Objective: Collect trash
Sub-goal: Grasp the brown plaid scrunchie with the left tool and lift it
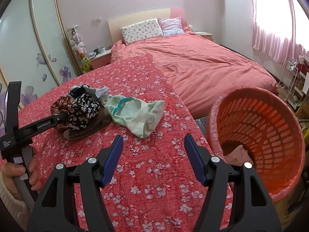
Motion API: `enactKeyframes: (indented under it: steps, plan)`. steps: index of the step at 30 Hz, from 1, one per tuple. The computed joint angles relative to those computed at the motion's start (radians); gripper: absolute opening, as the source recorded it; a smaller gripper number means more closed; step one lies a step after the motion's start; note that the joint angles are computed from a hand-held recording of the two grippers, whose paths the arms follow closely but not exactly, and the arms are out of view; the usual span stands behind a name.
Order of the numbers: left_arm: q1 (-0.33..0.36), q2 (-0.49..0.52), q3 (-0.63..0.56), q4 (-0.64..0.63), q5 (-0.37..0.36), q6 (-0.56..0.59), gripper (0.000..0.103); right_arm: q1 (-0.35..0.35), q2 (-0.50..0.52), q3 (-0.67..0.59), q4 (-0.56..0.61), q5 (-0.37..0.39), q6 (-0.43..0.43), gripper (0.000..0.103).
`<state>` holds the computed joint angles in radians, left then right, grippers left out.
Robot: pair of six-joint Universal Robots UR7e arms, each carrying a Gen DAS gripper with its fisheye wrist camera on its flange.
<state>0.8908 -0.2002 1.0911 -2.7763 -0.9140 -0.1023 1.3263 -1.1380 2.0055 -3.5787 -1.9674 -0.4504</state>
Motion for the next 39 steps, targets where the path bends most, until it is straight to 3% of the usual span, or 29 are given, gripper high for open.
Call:
enactKeyframes:
  steps: [5,10,12,29,39]
  plan:
    - [0.01,0.005,-0.009,-0.015,-0.044,-0.036,0.051,0.009,0.009,-0.001,-0.001,-0.005,-0.006,0.065]
    - [0.015,0.014,-0.014,-0.046,-0.071,0.0,0.023,0.014,0.012,0.0,0.0,-0.007,-0.006,0.065]
    - [0.014,0.007,0.005,-0.079,-0.076,0.022,0.018,0.017,0.01,0.004,-0.002,-0.007,-0.008,0.065]
    - [0.002,-0.169,0.27,-0.327,-0.024,0.106,0.016,0.054,0.032,-0.008,0.013,-0.015,-0.016,0.062]
    - [0.028,-0.259,0.373,-0.396,0.014,0.133,0.016,0.118,0.134,-0.128,0.054,0.007,-0.051,0.058]
